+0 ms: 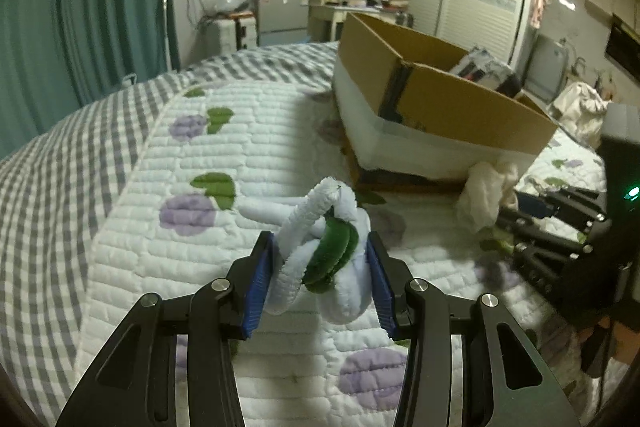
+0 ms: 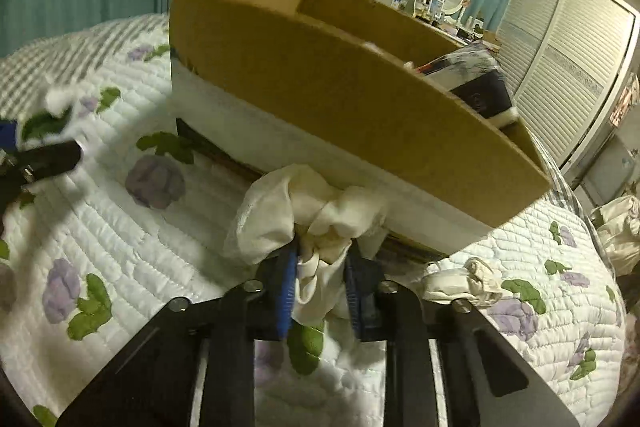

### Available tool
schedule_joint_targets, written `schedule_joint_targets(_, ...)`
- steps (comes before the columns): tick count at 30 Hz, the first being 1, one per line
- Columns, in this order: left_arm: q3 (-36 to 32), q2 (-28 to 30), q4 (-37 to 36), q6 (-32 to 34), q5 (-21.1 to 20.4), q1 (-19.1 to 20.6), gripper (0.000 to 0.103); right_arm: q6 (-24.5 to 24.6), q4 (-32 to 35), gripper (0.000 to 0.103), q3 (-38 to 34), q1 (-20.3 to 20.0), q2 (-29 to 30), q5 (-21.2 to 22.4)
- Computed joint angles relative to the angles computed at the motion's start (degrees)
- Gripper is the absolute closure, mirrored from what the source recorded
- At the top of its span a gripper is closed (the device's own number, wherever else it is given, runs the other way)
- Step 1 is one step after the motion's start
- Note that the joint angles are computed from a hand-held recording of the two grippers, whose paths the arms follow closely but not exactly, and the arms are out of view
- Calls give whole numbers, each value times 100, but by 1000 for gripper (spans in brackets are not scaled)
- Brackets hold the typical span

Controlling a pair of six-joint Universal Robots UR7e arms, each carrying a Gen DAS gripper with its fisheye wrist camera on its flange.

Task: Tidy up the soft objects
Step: 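Grasp the white-green plush with left tool while right grasps the cream cloth, then lower the plush and cream cloth into the box and release both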

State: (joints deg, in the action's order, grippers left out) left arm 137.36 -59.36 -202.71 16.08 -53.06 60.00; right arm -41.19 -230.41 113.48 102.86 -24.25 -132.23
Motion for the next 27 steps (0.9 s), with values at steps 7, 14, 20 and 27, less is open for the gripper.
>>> schedule_joint_targets(7,395,-361,205,-310,-41,-338,59,543,-130,87,899,42,-555,572)
schedule_joint_targets(14,1010,-1055,532,-604,207,-1094,59,949,-74,87,1686,514,-1129,678)
schedule_joint_targets(20,1232,-1704,1049,-953,424,-1815,59,1464,282,87,2069,1010,-1798,606)
schedule_joint_targets(27,839,-1832,1470,-981,527,-2154,59,2026,1611,87,1899,1319,-2787,979)
